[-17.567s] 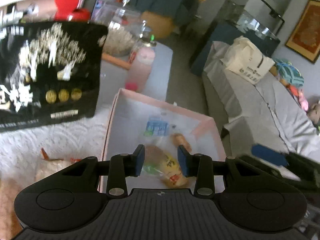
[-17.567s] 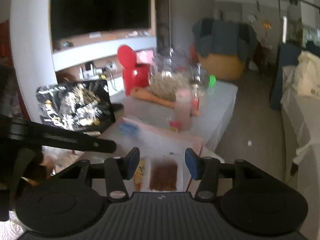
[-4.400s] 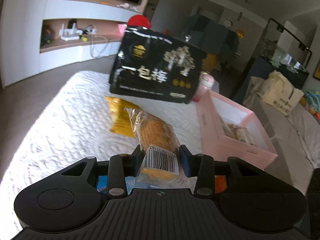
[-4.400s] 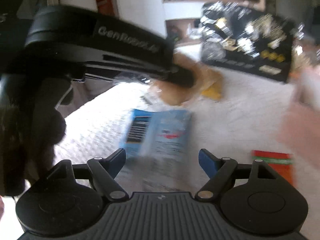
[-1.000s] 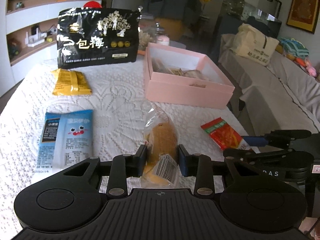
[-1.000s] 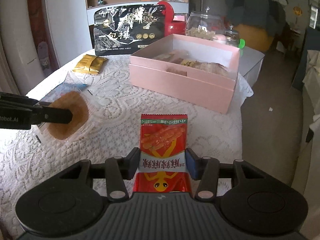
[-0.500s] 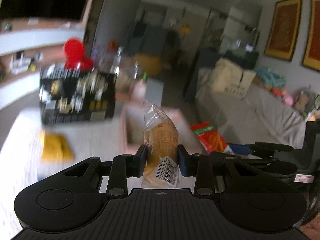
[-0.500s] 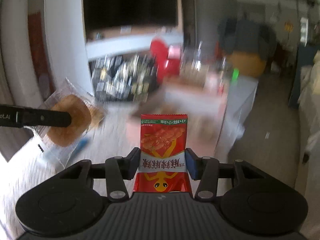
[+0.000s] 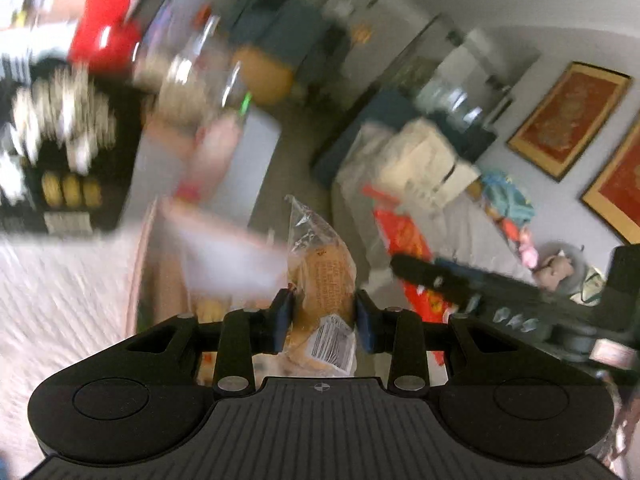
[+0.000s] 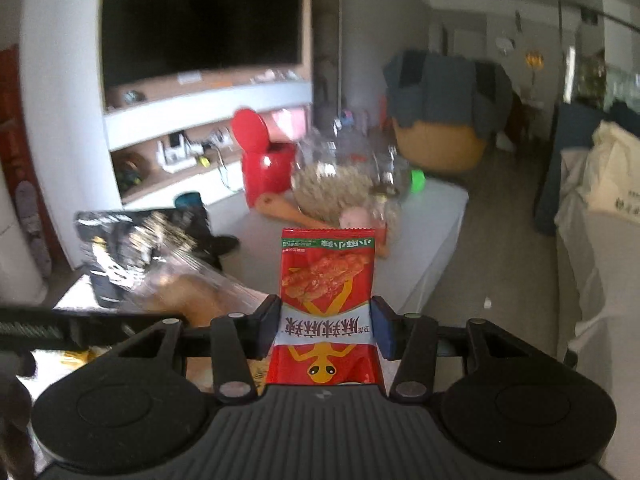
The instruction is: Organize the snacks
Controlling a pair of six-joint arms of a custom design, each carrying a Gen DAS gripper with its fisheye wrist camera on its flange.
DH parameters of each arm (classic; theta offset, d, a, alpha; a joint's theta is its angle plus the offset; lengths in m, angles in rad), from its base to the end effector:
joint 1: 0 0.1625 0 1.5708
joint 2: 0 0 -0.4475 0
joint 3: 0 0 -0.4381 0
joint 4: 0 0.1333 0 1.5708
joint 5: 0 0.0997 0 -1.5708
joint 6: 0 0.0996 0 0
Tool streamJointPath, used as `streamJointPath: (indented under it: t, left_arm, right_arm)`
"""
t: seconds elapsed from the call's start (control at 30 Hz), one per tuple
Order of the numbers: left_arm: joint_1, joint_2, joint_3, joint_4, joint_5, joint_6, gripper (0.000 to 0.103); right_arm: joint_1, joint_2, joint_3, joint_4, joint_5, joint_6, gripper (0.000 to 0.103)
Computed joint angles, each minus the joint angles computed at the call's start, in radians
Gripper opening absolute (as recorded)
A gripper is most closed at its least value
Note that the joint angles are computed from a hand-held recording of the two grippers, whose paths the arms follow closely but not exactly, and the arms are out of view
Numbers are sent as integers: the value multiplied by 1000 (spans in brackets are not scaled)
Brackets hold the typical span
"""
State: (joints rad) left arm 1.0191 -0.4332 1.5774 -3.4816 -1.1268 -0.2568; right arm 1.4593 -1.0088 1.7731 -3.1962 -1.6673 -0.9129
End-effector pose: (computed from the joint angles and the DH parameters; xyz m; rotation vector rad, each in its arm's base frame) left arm -0.2283 -0.7069 -0.0441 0.1573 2.7717 -1.2705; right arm 0.0456 -0.7043 0.2490 0.9171 -2.3059 0.9345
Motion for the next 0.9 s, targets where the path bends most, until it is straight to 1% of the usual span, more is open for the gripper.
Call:
streamJointPath:
  t: [0.07,0.1,0.17,0.2,0.23,0.27,0.3,0.37,0.43,0.47,0.5,0.57,0.63,0.77,0.8,0.9]
  left_arm:
    - [29,31,-46,46,24,-41,38]
    - [35,35,-48,43,39,-49,38]
    - [40,20,-14,-16,46,-30,38]
    - [37,5,14,-47,58,-9,38]
    - [29,-15,48,-76,90,17,38]
    - [18,-32,80,-105,136,46,38]
    - [6,-48,112,-140,189,80,38]
    - [-21,-74,172,-215,312,141,38]
    - [-44,-94,233,-285,442,158,38]
    - [-46,-110,270,-318,493,160,38]
    - [-52,-120,302,-346,537,150,38]
    - [-62,-141,378,-397,601,106,38]
    - [-69,-157,447,-430,650,42,38]
    - [-104,-160,561,-445,767,-104,38]
    - [-109,-169,591,-440,779,-132,38]
    - [-138,-191,682,-409,769,-240,39]
  right_arm:
    - [-1,47,-68,101,-36,27,49]
    - [1,71,-100,151,-64,48,50]
    - [5,103,-127,170,-100,83,53]
    - [5,112,-131,173,-105,84,54]
    - [5,114,-128,167,-105,78,56]
    - [4,117,-122,149,-104,69,57]
    - [4,116,-111,129,-105,61,61]
    - [7,115,-94,98,-109,58,62]
    - [15,113,-78,83,-109,69,62]
    - [20,110,-63,76,-105,71,62]
    - [25,109,-52,75,-98,69,62]
    - [39,101,-13,66,-80,56,63]
    - [57,102,20,60,-67,45,68]
    - [103,131,64,95,-58,43,72]
    - [116,145,65,111,-62,56,72]
    - [151,203,51,147,-67,124,72]
